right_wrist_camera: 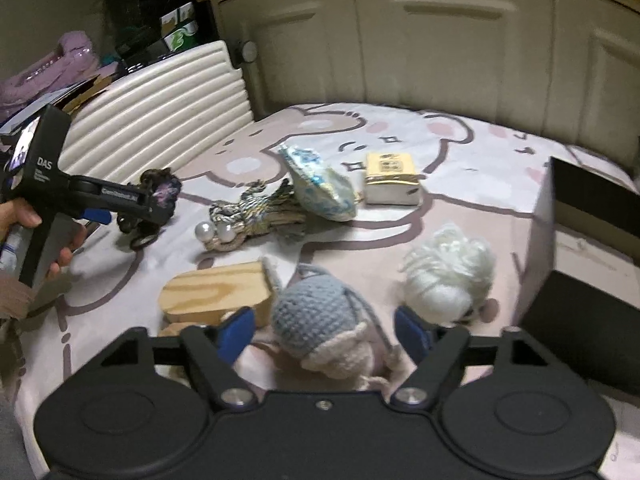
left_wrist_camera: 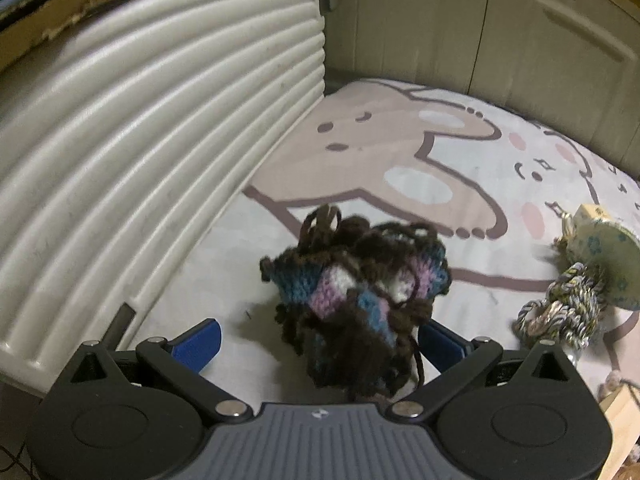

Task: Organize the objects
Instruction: 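Lower the left tool onto the brown crocheted bundle while the right tool approaches the grey mouse, then close the left tool on the brown bundle while the right tool grasps the grey mouse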

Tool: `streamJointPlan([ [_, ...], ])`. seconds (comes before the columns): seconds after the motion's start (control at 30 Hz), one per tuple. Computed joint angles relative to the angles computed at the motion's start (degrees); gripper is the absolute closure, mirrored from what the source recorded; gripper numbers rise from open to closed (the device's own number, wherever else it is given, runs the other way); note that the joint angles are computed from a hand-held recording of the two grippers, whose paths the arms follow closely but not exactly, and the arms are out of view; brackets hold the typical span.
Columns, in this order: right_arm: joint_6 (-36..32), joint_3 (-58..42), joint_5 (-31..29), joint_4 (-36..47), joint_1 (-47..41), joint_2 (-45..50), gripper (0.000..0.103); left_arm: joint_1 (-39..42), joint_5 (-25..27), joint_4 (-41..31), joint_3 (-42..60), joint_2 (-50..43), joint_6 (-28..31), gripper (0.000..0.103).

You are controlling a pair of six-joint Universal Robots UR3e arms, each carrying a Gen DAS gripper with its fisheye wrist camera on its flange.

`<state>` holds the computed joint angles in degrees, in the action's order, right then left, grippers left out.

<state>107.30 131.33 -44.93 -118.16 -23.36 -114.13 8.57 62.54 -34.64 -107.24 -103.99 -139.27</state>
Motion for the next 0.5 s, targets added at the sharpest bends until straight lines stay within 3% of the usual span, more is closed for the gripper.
streamJointPlan([
  [0.13, 3.77, 0.74, -2.38, -6.21, 3.1, 1.7, 0.046, 0.25, 0.7, -0.11, -0.26, -0.77, -0.87, 0.0],
  [0.5, 5.28, -0.19, -2.96, -5.72, 3.55, 1.74, 0.05, 0.48, 1.1, 4.98, -3.02, -1.27, -4.74, 0.0],
])
